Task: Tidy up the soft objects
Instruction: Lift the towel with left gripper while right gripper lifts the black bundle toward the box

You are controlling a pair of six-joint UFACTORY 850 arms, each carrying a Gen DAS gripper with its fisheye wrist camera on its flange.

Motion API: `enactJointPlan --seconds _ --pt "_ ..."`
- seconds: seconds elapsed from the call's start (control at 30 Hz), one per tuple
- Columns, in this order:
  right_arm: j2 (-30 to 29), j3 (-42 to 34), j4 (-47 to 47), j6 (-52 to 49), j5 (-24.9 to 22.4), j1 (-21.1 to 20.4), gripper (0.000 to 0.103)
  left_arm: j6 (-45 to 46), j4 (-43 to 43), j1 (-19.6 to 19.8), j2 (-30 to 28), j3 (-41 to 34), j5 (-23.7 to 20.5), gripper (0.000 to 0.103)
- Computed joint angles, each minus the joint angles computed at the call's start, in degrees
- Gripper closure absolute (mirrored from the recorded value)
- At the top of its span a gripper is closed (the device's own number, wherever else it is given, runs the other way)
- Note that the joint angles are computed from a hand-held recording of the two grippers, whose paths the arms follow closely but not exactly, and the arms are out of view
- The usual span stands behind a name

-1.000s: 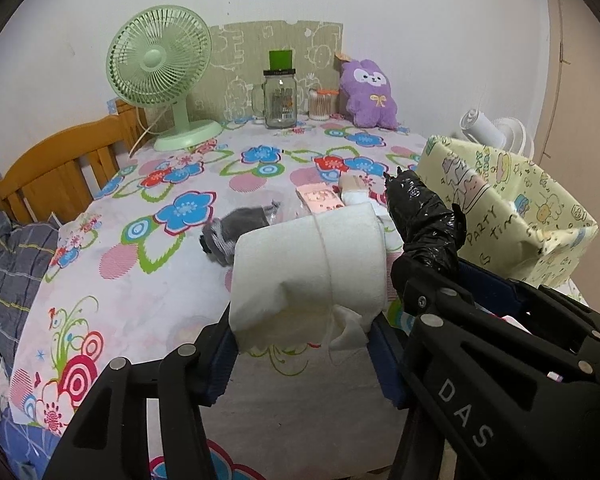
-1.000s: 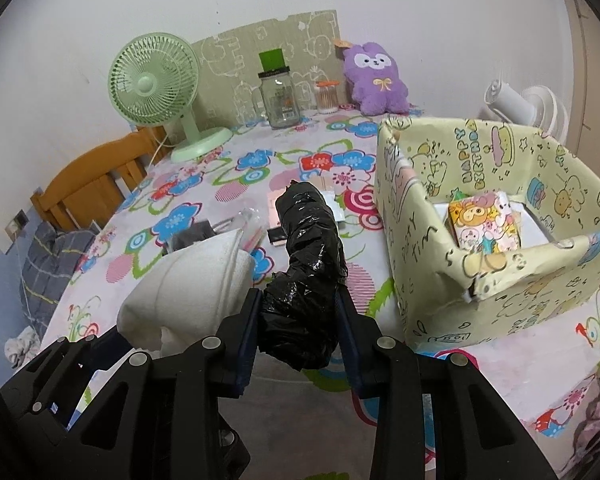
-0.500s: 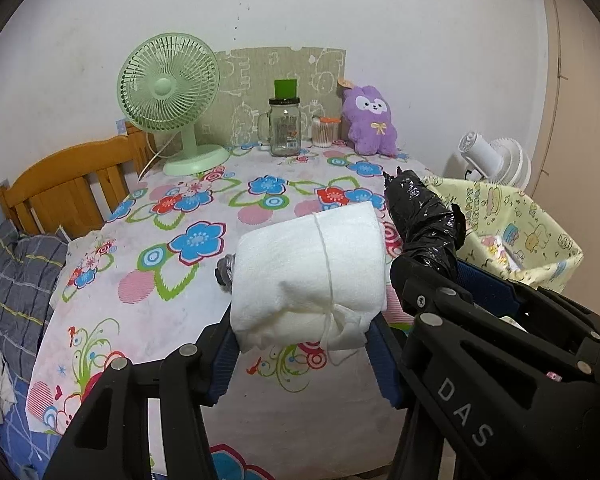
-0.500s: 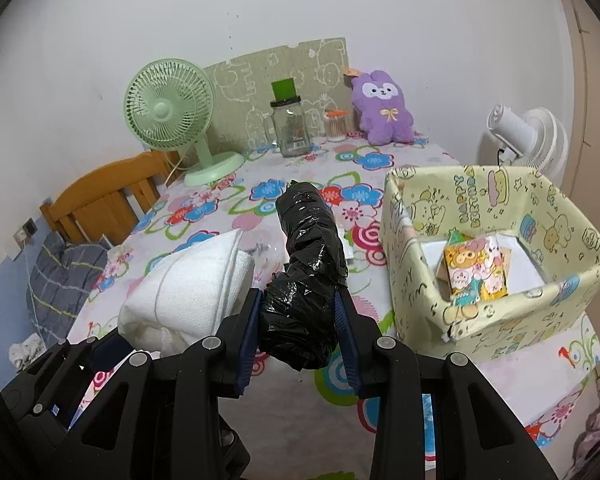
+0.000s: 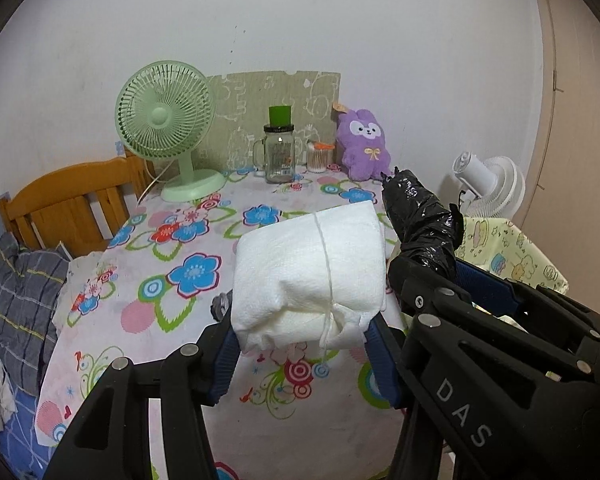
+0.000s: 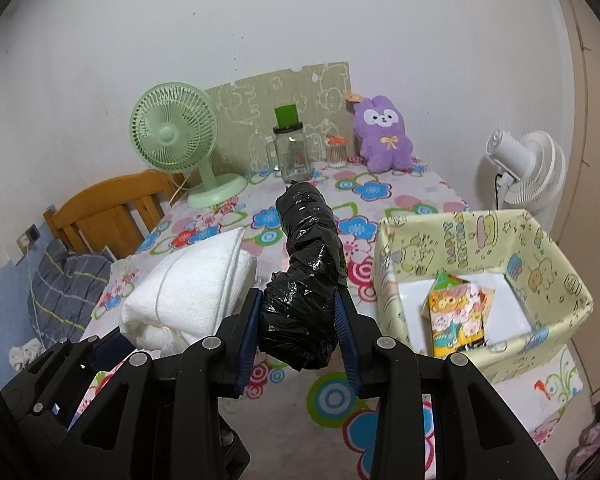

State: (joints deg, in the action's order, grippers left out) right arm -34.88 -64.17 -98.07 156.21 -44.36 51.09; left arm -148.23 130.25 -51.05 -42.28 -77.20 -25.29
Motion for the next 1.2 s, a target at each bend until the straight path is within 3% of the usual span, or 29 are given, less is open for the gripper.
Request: enactJointPlan --seconds 1.2 --pt "8.3 11.2 -4.0 4.0 -2.7 -4.5 0.064 6.9 -4.2 -3.9 -6.8 -13.5 3.4 0.046"
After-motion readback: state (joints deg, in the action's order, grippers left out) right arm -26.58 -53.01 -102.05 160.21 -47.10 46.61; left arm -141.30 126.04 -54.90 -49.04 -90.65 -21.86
